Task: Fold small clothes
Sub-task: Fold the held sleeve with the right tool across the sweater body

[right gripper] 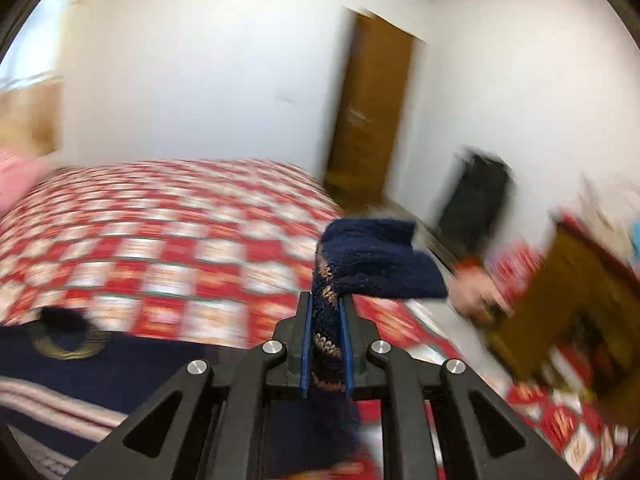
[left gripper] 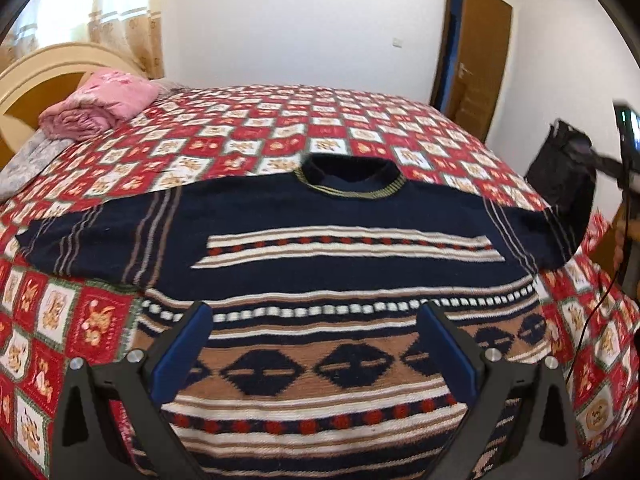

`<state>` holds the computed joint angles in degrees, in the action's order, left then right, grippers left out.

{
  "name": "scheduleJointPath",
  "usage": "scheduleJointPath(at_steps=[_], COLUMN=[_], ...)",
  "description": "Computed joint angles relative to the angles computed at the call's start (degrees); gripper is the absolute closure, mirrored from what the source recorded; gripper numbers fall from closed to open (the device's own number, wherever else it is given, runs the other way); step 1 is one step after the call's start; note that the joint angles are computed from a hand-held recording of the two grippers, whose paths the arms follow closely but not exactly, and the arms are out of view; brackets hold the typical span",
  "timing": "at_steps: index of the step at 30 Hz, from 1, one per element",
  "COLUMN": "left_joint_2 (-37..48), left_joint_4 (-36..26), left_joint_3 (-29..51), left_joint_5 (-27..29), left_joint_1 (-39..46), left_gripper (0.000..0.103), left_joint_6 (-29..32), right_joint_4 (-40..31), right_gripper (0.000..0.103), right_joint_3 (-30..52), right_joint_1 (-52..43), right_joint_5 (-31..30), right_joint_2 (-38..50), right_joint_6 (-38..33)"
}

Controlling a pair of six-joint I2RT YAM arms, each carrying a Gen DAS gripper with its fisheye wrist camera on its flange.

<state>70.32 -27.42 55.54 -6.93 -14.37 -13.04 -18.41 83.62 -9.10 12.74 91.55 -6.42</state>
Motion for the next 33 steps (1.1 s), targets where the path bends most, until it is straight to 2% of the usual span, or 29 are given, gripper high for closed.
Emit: scheduleJointPath(at_steps=[3, 6, 9, 11, 14, 15, 19, 20, 21, 25, 26, 31, 33], left_joint_2=[-2.6, -4.9, -7.4, -8.5, -9.0, -8.4, -4.7, -3.9, -4.3, -1.9, -1.3, 3.0, 4.2], left_joint_4=[0.1, -0.1, 0.2, 0.3, 1.1, 1.5, 2.7, 3.0, 3.0, 3.9, 4.1, 4.2, 3.4], left_joint_3=[-1.3, -2.4, -4.2, -5.1, -6.4, -6.6, -5.8, -5.6, -6.0, -5.0, -4.7, -2.3, -1.3], left_joint_5=[1.7, 2.5, 1.8, 2.3, 3.5, 4.2, 6.2, 6.5, 6.3, 4.2, 4.2, 2.5, 1.7], left_joint_1=[3.7, 7.1, 10.3, 13.0, 17.1, 18.4, 20.1, 19.7, 19.4, 16.8, 16.5, 13.5, 12.5], left_gripper=[0.000, 0.000, 0.000, 0.000, 0.000, 0.000, 0.000, 0.000, 0.000, 0.000, 0.000, 0.000, 0.000], left_joint_6=[-0.1, 0.7, 2.6, 4.2, 6.1, 6.4, 5.9, 6.0, 6.5, 7.0, 6.8, 5.6, 5.5], right_joint_4=[-1.0, -0.7, 1.4, -1.3, -3.4, -2.4, 1.8, 1.4, 0.3, -6.3, -7.4, -9.0, -5.4], right_gripper=[0.091, 0.090, 0.089, 0.088, 0.087, 0.087, 0.087, 0.087, 0.087, 0.087, 0.087, 0.087, 0.087], right_joint_3=[-0.7, -1.4, -3.9, -2.6, -2.6, -4.4, -11.4, -12.1, -13.1, -9.3, -8.7, -7.7, -11.6], right_joint_1=[13.6, 24.2, 28.9, 30.0, 28.4, 27.2, 21.4, 19.8, 17.7, 12.2, 10.9, 2.1, -1.4], right_joint_5=[1.8, 0.6, -7.4, -15.3, -27.0, -31.5, -42.4, -43.2, -41.2, -24.9, -23.5, -23.8, -30.0], right_joint_2=[-1.3, 2.6, 7.6, 13.1, 16.8, 16.4, 10.5, 8.6, 5.8, 4.7, 5.4, 14.4, 12.1], right_joint_6=[-0.1, 4.0, 8.5, 11.5, 15.7, 16.8, 19.0, 18.8, 17.5, 11.7, 11.1, 10.2, 9.4])
